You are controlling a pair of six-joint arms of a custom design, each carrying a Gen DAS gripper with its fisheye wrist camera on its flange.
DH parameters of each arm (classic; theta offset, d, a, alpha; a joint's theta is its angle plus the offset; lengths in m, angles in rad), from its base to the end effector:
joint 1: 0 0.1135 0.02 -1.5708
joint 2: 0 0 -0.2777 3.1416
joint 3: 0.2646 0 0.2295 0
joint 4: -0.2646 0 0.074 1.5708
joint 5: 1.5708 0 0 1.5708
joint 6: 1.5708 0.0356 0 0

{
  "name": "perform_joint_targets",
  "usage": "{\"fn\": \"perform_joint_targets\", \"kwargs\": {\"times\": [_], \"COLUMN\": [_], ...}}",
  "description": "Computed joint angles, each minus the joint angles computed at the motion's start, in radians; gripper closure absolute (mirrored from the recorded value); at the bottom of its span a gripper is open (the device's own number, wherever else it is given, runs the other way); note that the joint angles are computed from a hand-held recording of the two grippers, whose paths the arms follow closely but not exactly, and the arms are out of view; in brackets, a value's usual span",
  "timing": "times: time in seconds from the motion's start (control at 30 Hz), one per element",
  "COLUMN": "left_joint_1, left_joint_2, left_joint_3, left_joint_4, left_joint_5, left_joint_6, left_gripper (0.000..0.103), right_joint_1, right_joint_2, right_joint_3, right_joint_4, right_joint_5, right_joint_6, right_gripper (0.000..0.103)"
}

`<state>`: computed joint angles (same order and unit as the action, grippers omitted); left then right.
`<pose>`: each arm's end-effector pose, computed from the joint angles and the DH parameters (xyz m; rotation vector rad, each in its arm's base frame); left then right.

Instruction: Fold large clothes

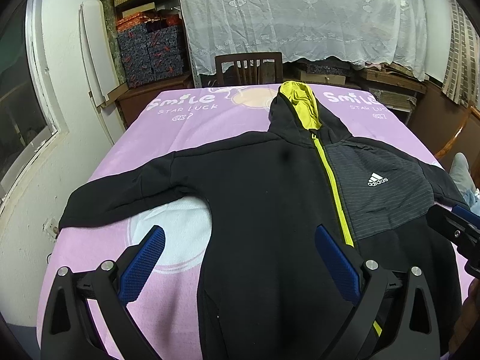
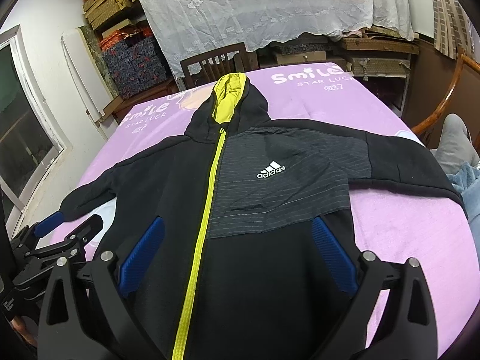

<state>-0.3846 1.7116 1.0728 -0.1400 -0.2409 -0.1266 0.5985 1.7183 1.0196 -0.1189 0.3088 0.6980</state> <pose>0.3275 -0.1234 0.2283 0.1819 2.3145 0.0264 0.2893 0.1842 0.2129 0.2614 2.3407 0.2697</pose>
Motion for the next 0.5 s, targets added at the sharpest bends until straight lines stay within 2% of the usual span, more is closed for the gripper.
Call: {"fn": "perform_joint_targets", "kwargs": {"times": [0.5], "left_joint_1": [-0.010], "left_joint_2": [-0.002], "left_joint_3": [0.004], "left_joint_4": [-0.013], "left_joint_5": [-0.009], "left_joint_6": [-0.004], "left_gripper": [0.003], "right_joint_1": [0.002], "right_joint_2": [-0.009], "right_joint_3": [-0.012], "right_joint_4": [0.002], "right_joint_5": [-0.001], "right_joint_6": [0.011], "right_gripper": [0.007]}}
